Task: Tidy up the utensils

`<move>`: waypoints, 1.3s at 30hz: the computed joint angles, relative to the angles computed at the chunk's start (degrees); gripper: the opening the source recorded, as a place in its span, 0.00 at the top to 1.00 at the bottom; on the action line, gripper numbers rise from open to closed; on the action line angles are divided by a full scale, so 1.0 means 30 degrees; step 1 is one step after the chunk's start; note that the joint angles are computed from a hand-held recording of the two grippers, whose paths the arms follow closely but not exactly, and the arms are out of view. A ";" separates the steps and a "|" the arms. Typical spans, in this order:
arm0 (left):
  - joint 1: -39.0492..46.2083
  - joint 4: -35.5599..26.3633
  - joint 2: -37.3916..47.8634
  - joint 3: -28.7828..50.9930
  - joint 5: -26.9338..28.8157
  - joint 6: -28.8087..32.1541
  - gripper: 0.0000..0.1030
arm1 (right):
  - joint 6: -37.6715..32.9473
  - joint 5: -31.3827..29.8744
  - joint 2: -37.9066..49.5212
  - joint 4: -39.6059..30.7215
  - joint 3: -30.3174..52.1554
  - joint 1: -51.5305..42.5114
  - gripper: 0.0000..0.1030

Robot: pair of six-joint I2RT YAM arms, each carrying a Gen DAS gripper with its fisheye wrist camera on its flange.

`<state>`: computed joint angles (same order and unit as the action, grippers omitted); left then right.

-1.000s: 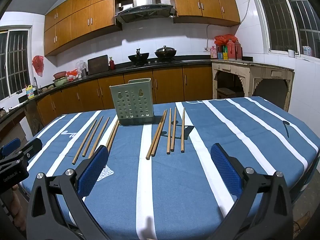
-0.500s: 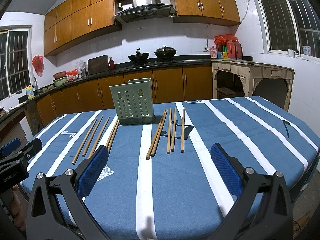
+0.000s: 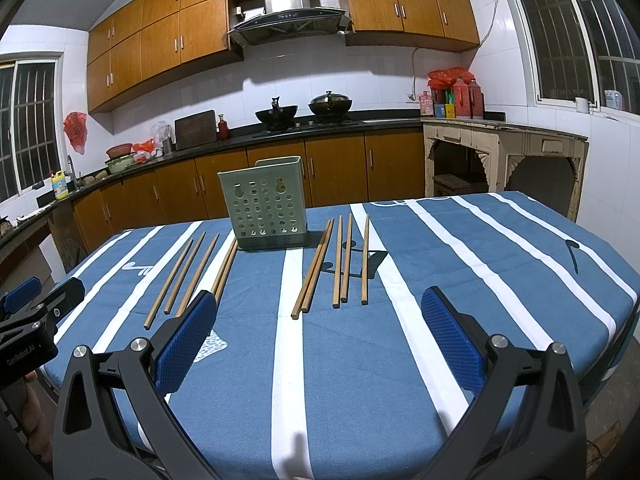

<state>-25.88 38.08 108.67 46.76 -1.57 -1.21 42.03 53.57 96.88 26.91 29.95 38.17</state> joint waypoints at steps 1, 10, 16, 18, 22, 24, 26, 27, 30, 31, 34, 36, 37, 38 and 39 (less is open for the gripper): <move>0.0002 0.0001 0.0012 0.0011 0.0000 -0.0001 0.04 | 0.0000 0.0000 0.0000 0.0000 0.0000 0.0000 0.02; 0.0015 0.0031 0.0104 0.0067 0.0005 0.0013 0.04 | -0.0032 -0.0048 0.0035 0.0051 0.0008 -0.0040 0.02; 0.0023 0.0035 0.0159 0.0104 -0.0003 0.0019 0.04 | -0.0042 -0.0064 0.0032 0.0057 0.0010 -0.0055 0.02; 0.0031 0.0025 0.0178 0.0122 0.0022 0.0022 0.04 | -0.0044 -0.0079 0.0037 0.0051 0.0011 -0.0061 0.02; 0.0034 0.0047 0.0224 0.0149 0.0018 0.0031 0.04 | -0.0031 -0.0083 0.0042 0.0078 -0.0008 -0.0063 0.02; 0.0036 0.0035 0.0231 0.0159 0.0019 0.0032 0.04 | -0.0013 -0.0075 0.0048 0.0070 -0.0011 -0.0058 0.02; 0.0040 0.0070 0.0248 0.0154 0.0016 0.0041 0.04 | -0.0010 -0.0099 0.0055 0.0079 -0.0005 -0.0065 0.02; 0.0042 0.0069 0.0266 0.0170 0.0017 0.0044 0.04 | -0.0023 -0.0105 0.0062 0.0071 0.0009 -0.0073 0.02; 0.0047 0.0060 0.0303 0.0203 0.0030 0.0043 0.04 | -0.0038 -0.0108 0.0076 0.0056 0.0040 -0.0066 0.02; 0.0050 0.0058 0.0311 0.0209 0.0030 0.0044 0.04 | -0.0043 -0.0108 0.0085 0.0059 0.0050 -0.0070 0.02; 0.0055 0.0064 0.0340 0.0230 0.0036 0.0043 0.04 | -0.0031 -0.0122 0.0110 0.0045 0.0085 -0.0085 0.02; 0.0057 0.0068 0.0361 0.0244 0.0031 0.0049 0.04 | -0.0008 -0.0137 0.0118 0.0018 0.0101 -0.0092 0.02; 0.0064 0.0073 0.0366 0.0242 0.0035 0.0047 0.04 | -0.0008 -0.0137 0.0118 0.0018 0.0101 -0.0092 0.02; 0.0065 0.0076 0.0376 0.0250 0.0036 0.0041 0.04 | -0.0002 -0.0129 0.0121 0.0023 0.0097 -0.0081 0.02; 0.0066 0.0074 0.0388 0.0259 0.0039 0.0040 0.04 | -0.0012 -0.0118 0.0130 0.0027 0.0098 -0.0072 0.02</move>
<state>-25.68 38.30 109.84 47.53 -1.45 -1.09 42.00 53.21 97.27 26.99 30.25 37.95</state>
